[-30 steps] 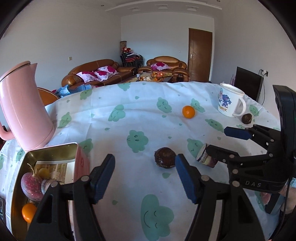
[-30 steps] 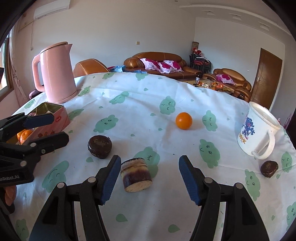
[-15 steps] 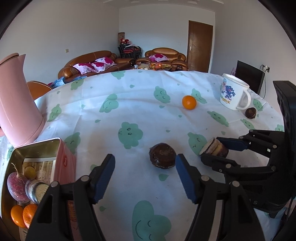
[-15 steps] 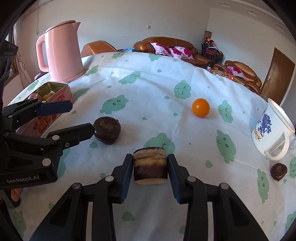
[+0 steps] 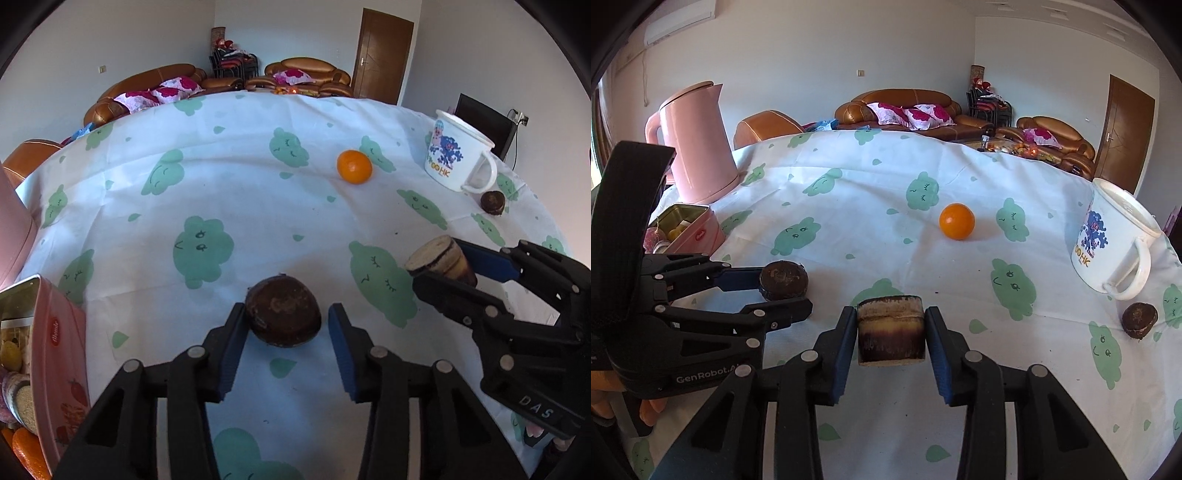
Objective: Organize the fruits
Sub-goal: 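Grasp the brown round fruit with the left tool while the right tool grasps the sugarcane piece, then lift the brown fruit and sugarcane piece toward the pink tin box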
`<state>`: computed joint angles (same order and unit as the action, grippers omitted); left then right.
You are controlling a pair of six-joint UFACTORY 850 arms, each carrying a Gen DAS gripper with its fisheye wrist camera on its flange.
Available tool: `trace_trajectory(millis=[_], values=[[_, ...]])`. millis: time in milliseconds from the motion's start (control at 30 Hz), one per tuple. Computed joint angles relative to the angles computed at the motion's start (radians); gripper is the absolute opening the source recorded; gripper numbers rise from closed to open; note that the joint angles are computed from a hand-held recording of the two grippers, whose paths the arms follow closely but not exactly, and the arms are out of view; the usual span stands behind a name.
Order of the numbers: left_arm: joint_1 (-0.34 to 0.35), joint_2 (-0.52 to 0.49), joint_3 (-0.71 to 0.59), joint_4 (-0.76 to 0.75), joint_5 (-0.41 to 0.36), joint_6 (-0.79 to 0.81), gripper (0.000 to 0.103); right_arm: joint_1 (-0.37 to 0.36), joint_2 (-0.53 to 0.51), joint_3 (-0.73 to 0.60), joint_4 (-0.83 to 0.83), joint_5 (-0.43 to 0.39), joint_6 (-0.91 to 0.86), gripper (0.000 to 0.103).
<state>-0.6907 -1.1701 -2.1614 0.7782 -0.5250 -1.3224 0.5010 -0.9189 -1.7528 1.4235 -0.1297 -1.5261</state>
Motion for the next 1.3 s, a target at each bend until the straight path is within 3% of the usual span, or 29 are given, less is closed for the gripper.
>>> trace_trajectory(millis=[33,233,500,833,1300], values=[[0.0,0.001,0.002,-0.003,0.006,0.002,0.04,-0.001,0.001,0.002,0.025,-0.002,-0.026,0.04],[-0.004,0.016,0.029,0.043,0.031,-0.031,0.04,0.001,0.015,0.028,0.314,0.004,-0.324,0.04],[-0.022,0.049,0.083,0.243,0.009,-0.205,0.04,-0.002,0.039,0.071,0.672,-0.034,-0.691,0.04],[-0.038,0.087,0.149,0.433,-0.027,-0.399,0.04,-0.005,0.066,0.119,0.907,-0.095,-0.942,0.039],[-0.066,0.109,0.19,0.598,-0.109,-0.535,0.04,-0.006,0.087,0.159,1.049,-0.147,-1.087,0.04]])
